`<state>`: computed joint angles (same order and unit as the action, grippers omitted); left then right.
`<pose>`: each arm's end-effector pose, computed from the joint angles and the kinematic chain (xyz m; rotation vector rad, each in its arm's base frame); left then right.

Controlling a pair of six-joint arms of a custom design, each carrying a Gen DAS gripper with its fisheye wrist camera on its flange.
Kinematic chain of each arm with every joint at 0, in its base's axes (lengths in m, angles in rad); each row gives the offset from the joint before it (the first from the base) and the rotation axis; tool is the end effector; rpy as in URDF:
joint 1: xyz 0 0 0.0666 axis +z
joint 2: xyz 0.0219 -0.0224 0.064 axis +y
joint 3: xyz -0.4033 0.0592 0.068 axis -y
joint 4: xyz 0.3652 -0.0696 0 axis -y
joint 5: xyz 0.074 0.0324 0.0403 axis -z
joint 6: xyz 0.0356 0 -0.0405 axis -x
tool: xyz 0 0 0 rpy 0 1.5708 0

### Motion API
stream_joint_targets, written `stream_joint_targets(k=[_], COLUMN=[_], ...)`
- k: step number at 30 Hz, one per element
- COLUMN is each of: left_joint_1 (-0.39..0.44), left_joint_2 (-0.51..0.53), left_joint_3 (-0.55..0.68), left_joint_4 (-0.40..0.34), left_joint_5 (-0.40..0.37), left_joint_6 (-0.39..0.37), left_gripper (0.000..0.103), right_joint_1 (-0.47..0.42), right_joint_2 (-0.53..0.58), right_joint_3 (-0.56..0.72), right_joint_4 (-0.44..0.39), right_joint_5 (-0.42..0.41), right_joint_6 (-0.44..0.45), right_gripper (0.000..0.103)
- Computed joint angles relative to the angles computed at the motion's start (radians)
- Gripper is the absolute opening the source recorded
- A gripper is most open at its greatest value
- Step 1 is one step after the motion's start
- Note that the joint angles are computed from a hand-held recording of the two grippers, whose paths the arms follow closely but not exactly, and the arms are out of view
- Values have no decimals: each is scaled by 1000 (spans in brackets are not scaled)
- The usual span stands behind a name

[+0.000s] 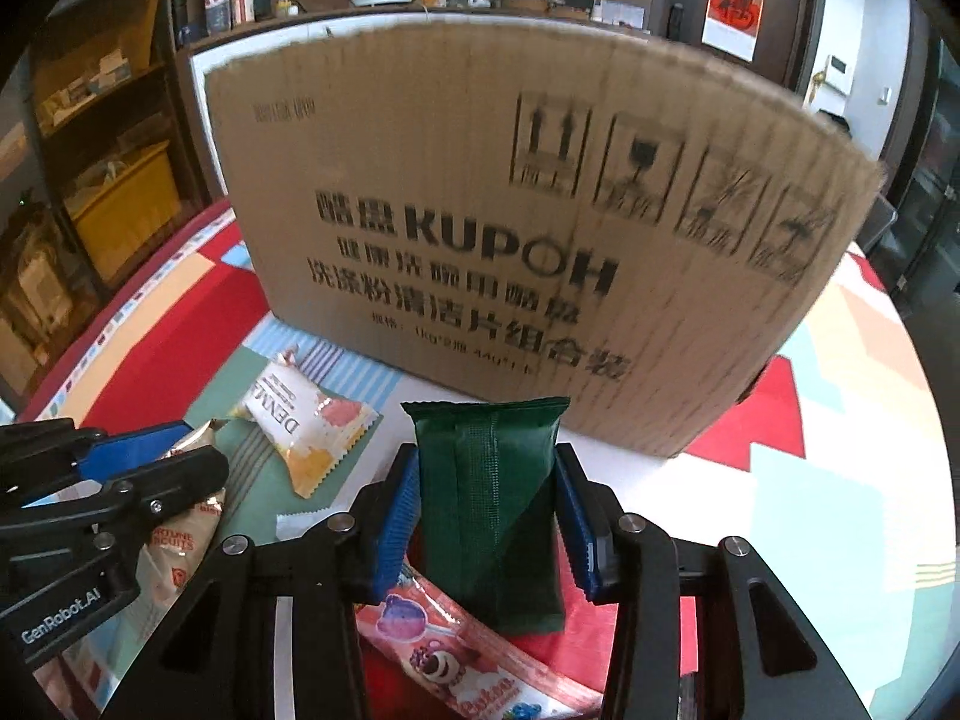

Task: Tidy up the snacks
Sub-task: 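Grasp the Fortune biscuit bag with the left gripper while the right grasps the green bar, then carry both snacks over the box and open both grippers to release them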

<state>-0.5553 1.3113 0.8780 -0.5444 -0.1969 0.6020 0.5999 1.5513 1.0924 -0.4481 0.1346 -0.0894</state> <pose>0.3232 -0.1928 0.2941 -0.1356 2.5303 -0.2138 0.3963 0.2648 0.2872 -0.5682 2.4047 0.1309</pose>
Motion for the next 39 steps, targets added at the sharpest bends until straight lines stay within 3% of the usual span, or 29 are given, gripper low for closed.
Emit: stream_joint_targets(k=[14, 27, 39], left_joint_1=[-41, -54, -23], left_joint_2=[-86, -135, -103], left_joint_3=[12, 77, 193], left_joint_4=[11, 30, 53], left_joint_5=[-46, -90, -101], left_joint_6=[-11, -79, -171], left_gripper=[17, 17, 17], right_joint_1=[-2, -1, -38], right_joint_2=[-108, -194, -226], right_joint_3=[-43, -38, 16], right_joint_4=[47, 95, 122], right_joint_5=[-12, -16, 3], right_joint_6=[5, 12, 30], right_gripper=[43, 43, 43])
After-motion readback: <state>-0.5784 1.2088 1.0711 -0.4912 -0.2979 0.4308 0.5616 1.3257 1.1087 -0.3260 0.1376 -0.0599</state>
